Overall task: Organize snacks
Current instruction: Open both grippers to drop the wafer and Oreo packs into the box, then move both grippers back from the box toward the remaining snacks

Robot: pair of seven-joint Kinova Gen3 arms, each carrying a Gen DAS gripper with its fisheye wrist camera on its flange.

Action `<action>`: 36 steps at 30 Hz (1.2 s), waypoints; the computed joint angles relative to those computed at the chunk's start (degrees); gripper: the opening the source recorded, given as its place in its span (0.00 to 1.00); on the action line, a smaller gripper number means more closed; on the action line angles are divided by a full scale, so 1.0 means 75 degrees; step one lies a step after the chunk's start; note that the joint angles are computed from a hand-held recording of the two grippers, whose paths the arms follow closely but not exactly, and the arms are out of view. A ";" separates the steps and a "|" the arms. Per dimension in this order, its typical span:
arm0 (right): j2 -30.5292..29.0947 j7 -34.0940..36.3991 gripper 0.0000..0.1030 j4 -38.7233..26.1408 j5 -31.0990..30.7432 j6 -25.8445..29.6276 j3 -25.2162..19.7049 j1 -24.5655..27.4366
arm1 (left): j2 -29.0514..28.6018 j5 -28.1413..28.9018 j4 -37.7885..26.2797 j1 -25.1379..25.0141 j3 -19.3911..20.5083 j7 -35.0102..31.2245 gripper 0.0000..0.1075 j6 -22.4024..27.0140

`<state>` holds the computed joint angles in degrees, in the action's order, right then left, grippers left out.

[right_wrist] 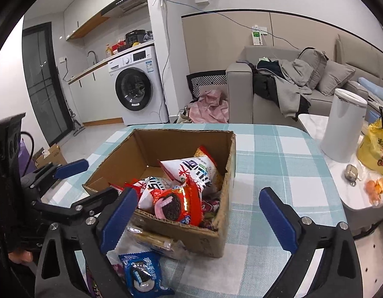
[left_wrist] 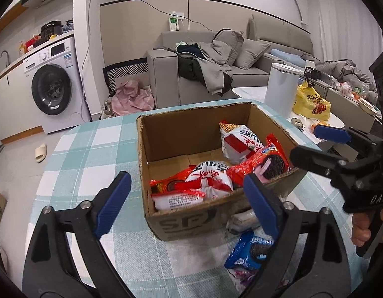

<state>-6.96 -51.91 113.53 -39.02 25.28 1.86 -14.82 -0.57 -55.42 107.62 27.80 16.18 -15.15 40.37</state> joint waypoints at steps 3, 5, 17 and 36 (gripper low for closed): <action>-0.0023 0.0278 1.00 -0.0040 -0.0336 0.0538 0.0262 0.0054 | -0.0234 -0.0345 0.0301 0.0094 0.0179 0.0586 0.95 0.0150; -0.0071 0.0255 1.00 -0.0017 -0.0305 0.0694 0.0225 0.0166 | -0.0344 -0.0251 0.0385 0.0096 0.0281 0.0592 0.95 0.0249; -0.0593 0.0744 1.00 0.0549 -0.0689 0.0973 0.0522 0.0239 | -0.0967 0.0097 0.0793 -0.0053 0.1015 0.0860 0.95 0.0779; -0.1294 0.0738 1.00 0.1196 -0.0276 0.1385 0.0765 -0.0079 | -0.1473 0.0885 0.1206 -0.0508 0.1789 0.0964 0.95 0.0939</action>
